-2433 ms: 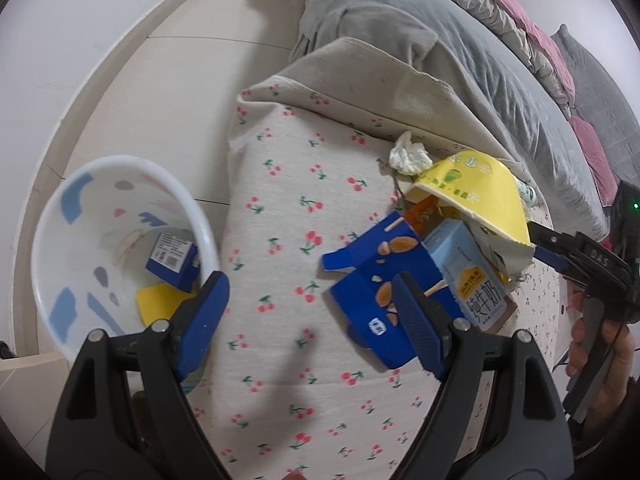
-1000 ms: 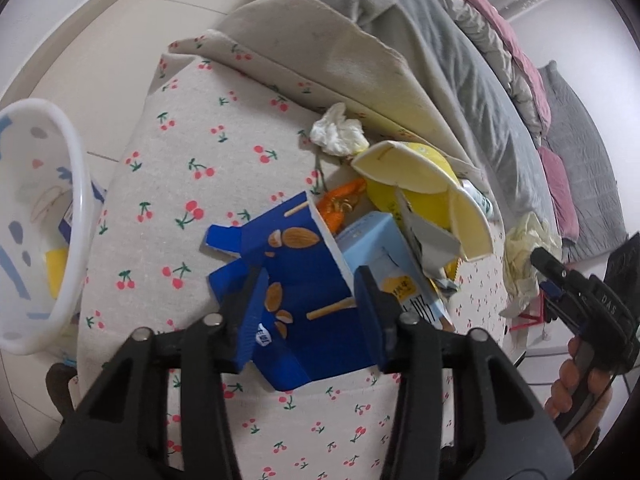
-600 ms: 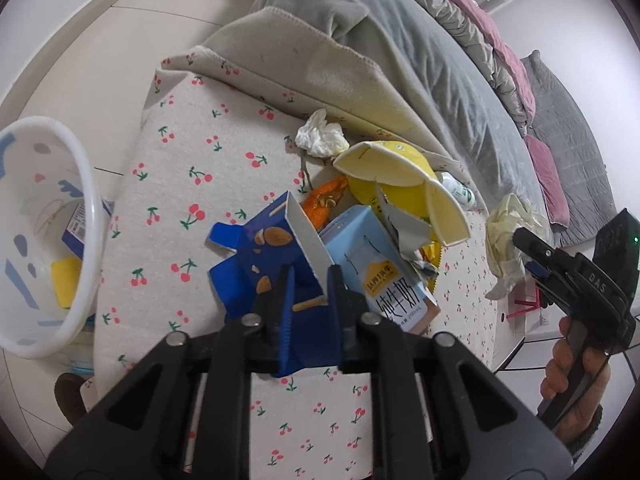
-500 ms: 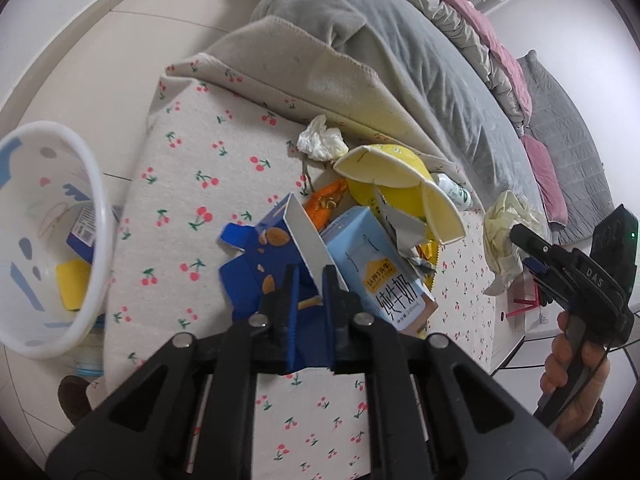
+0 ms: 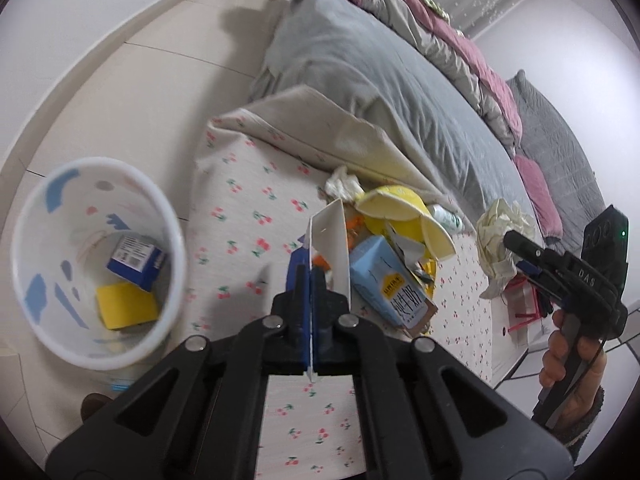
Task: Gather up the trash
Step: 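Carry both items to the wastebasket and open both tools to drop them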
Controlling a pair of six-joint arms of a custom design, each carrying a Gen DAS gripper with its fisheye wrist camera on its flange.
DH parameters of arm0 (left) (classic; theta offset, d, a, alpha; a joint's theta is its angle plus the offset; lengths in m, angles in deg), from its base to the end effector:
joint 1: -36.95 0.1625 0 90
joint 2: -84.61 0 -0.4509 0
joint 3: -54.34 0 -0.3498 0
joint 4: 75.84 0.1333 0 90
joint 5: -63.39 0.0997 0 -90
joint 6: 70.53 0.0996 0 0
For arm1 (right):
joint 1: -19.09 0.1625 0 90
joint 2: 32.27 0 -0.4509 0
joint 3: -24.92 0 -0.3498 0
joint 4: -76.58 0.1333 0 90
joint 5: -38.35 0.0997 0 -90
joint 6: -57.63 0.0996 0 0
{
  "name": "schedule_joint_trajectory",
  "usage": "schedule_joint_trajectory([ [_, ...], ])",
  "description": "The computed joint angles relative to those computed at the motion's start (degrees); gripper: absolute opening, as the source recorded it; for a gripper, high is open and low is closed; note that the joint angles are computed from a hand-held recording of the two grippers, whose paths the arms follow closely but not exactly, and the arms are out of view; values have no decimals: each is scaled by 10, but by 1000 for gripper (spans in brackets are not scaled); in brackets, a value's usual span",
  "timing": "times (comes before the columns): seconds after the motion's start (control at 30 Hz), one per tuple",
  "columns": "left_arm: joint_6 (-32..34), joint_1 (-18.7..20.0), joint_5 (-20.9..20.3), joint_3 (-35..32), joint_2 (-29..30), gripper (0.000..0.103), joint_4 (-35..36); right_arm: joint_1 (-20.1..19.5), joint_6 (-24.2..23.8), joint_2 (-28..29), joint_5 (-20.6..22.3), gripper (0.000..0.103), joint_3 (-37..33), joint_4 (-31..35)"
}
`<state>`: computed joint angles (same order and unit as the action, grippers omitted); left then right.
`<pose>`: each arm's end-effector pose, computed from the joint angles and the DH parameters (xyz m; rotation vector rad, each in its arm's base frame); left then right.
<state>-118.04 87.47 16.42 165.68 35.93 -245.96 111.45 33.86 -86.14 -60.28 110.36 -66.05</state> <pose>-0.2104 -0.5720 0.1509 -0.3415 2.6012 -1.0023 0.1468 -0.6869 0.2875 0.6132 -2.8215 0.4868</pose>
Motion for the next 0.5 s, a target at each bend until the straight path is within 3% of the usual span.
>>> schedule_joint_trajectory([
  [0.5,-68,-6,75,123,-99,1,-23,62,0,51,1,39,28,-5],
])
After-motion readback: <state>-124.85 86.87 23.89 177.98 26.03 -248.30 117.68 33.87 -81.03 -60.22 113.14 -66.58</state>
